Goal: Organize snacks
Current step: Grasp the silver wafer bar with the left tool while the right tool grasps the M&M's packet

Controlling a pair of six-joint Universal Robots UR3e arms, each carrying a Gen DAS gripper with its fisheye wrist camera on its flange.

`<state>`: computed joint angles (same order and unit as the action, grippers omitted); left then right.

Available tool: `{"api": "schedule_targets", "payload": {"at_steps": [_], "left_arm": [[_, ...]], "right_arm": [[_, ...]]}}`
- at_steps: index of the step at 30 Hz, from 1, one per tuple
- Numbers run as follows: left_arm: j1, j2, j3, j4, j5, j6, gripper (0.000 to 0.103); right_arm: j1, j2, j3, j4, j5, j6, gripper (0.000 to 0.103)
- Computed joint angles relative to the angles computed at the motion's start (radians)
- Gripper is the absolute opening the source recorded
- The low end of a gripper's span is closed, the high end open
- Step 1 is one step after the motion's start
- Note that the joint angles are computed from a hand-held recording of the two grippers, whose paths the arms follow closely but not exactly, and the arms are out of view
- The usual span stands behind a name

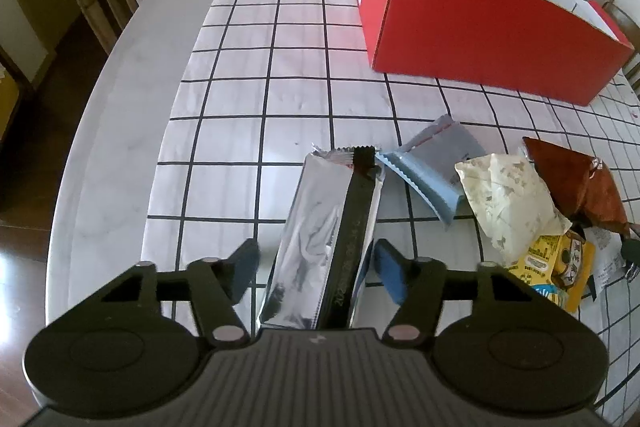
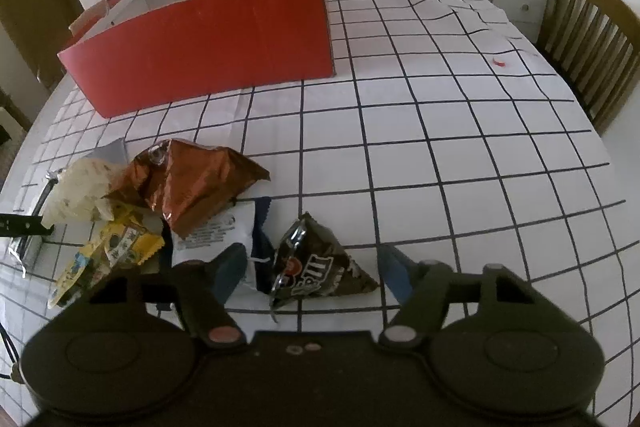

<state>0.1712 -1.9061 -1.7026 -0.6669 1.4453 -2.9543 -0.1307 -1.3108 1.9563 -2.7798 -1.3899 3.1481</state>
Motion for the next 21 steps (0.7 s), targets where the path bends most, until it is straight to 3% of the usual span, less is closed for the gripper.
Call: {"api": "schedule_targets", "payload": {"at_steps": [4,9,21], "left_arm": [[-0.007,0.001,0.007,-0.010,0.008,-0.007,0.048],[-0.013,0.014,-0.007,-0.006,0.017,-0.016,0.044],[0.019,0.083,-0.071,-0.015,-0.018,-0.031,0.043]], "right_arm": [[-0.002,-0.006,0.011,-0.010,0.006,0.010,0.063],[0.009,-0.008,0.016,-0.027,-0.007,0.016,0.051],[-0.003,-0.057,0.074,-0.061,-0.007,0.042,0.032]]}}
